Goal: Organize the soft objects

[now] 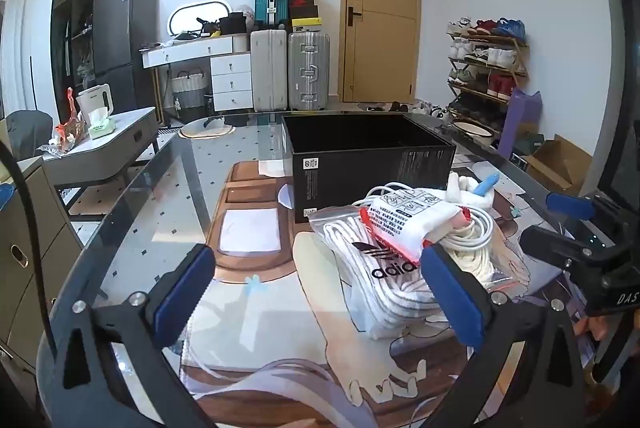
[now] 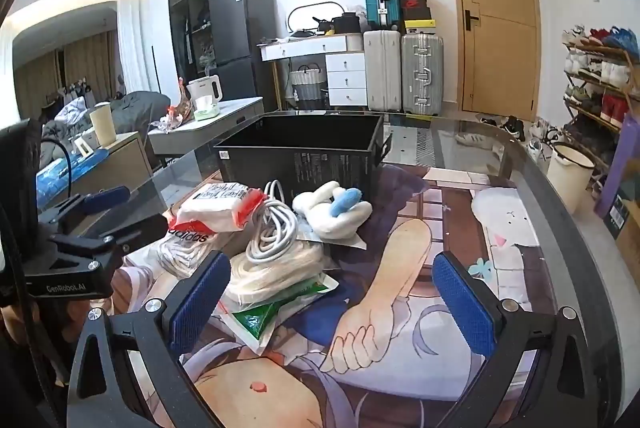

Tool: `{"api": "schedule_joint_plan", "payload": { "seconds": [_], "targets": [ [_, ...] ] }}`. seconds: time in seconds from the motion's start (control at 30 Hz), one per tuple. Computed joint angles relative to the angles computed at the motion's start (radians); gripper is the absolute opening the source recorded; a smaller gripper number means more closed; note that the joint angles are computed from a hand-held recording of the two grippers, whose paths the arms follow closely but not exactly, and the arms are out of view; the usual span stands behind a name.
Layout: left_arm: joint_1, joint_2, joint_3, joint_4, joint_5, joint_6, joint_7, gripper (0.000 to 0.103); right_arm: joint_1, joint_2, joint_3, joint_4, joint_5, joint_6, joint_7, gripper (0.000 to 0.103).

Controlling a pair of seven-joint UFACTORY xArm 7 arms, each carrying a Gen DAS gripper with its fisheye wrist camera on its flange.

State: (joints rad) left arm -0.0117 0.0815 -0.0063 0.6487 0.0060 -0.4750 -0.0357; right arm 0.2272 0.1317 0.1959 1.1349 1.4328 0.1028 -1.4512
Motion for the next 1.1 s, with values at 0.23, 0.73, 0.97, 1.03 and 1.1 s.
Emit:
{"api": "schedule_joint_plan", "payload": {
  "seconds": [0.23, 0.73, 0.97, 1.03, 1.1],
  "targets": [
    [-0.01, 0.001, -0.004, -0.006, -0.032, -0.014, 0.002, 0.103, -0.008, -0.015, -0.011, -0.004, -0.012, 0.053, 0.051, 0.103],
    [0.04, 0.016, 0.001, 0.004, 0.099, -0.034, -0.121, 0.103, 0.01, -0.018, -0.027, -0.004, 0.094, 0.06, -0.061, 0.103],
    [0.035, 0.015, 0.001, 0.004, 0.09, -0.033, -0.116, 0.103, 0.013, -0.018, -0.029, -0.009, 0.094, 0.062, -0.063, 0.103],
    [0.038, 0.015, 0.001, 0.003, 0.096, -0.034, -0.12, 0.103, 0.014, -0.016, -0.028, -0.009, 0.101, 0.059, -0.07, 0.103],
    [0.037, 0.016, 0.001, 0.004, 0.094, -0.034, -0.118, 0.103, 0.014, -0.015, -0.028, -0.008, 0.106, 0.06, -0.075, 0.103]
  ]
}}
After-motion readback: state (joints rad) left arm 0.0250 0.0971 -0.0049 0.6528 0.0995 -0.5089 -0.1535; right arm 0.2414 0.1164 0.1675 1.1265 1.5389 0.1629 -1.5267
